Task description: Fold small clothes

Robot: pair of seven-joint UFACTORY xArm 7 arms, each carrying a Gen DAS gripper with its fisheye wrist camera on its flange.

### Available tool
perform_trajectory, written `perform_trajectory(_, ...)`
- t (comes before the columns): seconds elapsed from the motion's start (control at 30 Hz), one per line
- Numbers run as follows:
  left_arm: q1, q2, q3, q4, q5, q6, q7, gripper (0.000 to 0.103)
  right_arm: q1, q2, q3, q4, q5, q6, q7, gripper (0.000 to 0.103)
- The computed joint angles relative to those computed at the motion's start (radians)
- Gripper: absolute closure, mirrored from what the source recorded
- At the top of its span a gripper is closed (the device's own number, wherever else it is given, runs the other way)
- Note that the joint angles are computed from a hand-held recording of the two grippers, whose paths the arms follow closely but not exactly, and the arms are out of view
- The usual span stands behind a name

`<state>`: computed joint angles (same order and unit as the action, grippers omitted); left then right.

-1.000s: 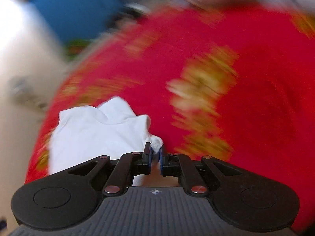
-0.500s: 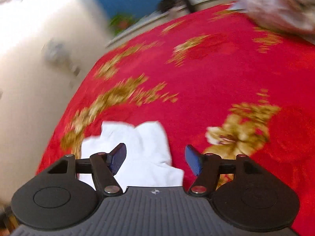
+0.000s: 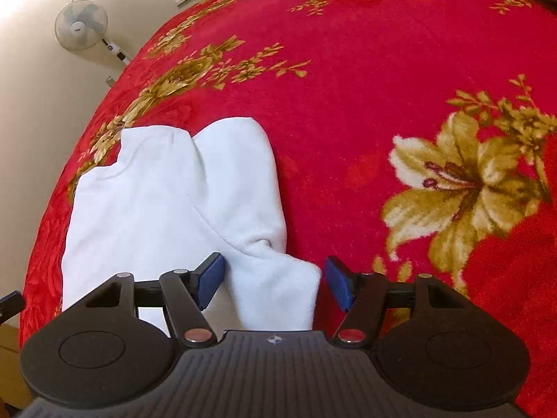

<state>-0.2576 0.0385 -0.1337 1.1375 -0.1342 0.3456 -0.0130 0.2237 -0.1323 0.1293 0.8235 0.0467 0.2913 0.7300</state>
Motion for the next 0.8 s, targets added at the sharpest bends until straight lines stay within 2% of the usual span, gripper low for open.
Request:
perform_trajectory(0.07,-0.005,0.037,-0.009,0.024,-0.029,-0.012,-0.004,0.031,0.007,-0.01,-0.006,-0.002,0.025,0.004,-0.017,0.038)
perform_trajectory(0.17,0.006,0.112,-0.041,0.084,-0.165,-0.019,0.043,0.023,0.014,-0.021,-0.009,-0.017,0.057,-0.004,-0.027,0.039)
perform_trajectory(0.27,0.038,0.203,-0.085,0.165,-0.316,0.006,0.086,0.023,0.029,-0.019,-0.018,-0.028,0.091,-0.034,-0.072,0.048)
perform_trajectory(0.33,0.051,0.268,-0.101,0.221,-0.371,0.031,0.076,0.022,0.031,-0.028,-0.017,-0.041,0.102,-0.048,-0.082,0.05)
perform_trajectory(0.4,0.081,0.317,-0.136,0.262,-0.454,0.047,0.091,0.022,0.064,-0.031,-0.043,-0.055,0.189,-0.076,-0.148,0.061)
perform_trajectory(0.43,0.094,0.336,-0.151,0.279,-0.494,0.058,0.095,0.023,0.077,-0.029,-0.052,-0.058,0.228,-0.088,-0.173,0.063)
perform_trajectory(0.5,0.118,0.37,-0.184,0.306,-0.577,0.064,0.123,0.03,0.097,-0.03,-0.063,-0.065,0.293,-0.11,-0.219,0.073)
perform_trajectory(0.53,0.114,0.383,-0.182,0.317,-0.587,0.063,0.118,0.032,0.099,-0.03,-0.061,-0.066,0.303,-0.118,-0.228,0.074)
perform_trajectory(0.6,0.093,0.398,-0.159,0.336,-0.559,0.067,0.087,0.046,0.073,-0.032,-0.034,-0.066,0.261,-0.124,-0.188,0.077)
perform_trajectory(0.63,0.095,0.398,-0.161,0.339,-0.553,0.07,0.096,0.061,0.063,-0.031,-0.024,-0.066,0.247,-0.129,-0.16,0.077)
perform_trajectory(0.67,0.105,0.393,-0.168,0.343,-0.553,0.078,0.123,0.067,0.052,-0.037,-0.012,-0.071,0.231,-0.134,-0.123,0.08)
perform_trajectory(0.73,0.104,0.367,-0.164,0.337,-0.534,0.072,0.16,0.07,0.047,-0.039,-0.001,-0.07,0.208,-0.153,-0.079,0.083)
perform_trajectory(0.8,0.116,0.329,-0.165,0.327,-0.547,0.064,0.194,0.07,0.026,-0.038,0.029,-0.063,0.138,-0.187,-0.028,0.085)
